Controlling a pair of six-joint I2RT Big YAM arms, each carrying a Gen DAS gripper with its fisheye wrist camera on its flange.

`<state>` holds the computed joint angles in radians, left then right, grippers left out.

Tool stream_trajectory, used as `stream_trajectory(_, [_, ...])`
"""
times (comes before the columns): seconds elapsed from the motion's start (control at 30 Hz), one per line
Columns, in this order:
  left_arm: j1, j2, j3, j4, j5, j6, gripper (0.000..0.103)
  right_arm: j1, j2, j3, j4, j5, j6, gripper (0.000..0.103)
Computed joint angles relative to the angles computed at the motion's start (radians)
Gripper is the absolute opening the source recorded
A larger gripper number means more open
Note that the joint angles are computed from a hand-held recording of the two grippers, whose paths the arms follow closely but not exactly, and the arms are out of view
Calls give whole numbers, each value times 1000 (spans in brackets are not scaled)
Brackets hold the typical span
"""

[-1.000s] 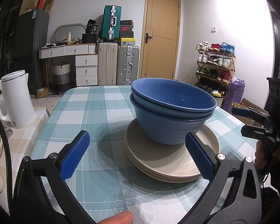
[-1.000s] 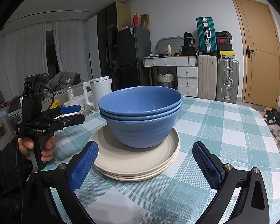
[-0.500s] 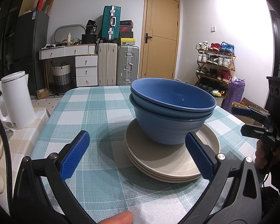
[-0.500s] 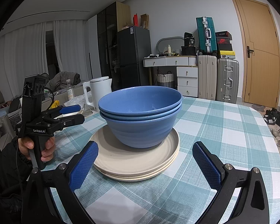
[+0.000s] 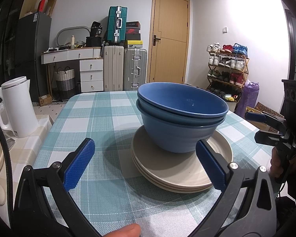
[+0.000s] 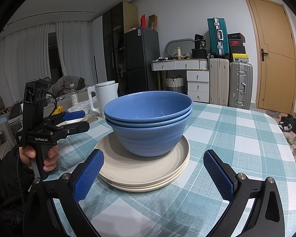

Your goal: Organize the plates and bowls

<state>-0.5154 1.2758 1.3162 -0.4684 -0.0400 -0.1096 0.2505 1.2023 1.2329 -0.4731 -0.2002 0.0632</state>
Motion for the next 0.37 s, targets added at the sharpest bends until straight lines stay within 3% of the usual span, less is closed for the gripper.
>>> stream_trajectory(0.37, [2,0,-2,3,1,0,102,1,-2,-3,1,2,1,103])
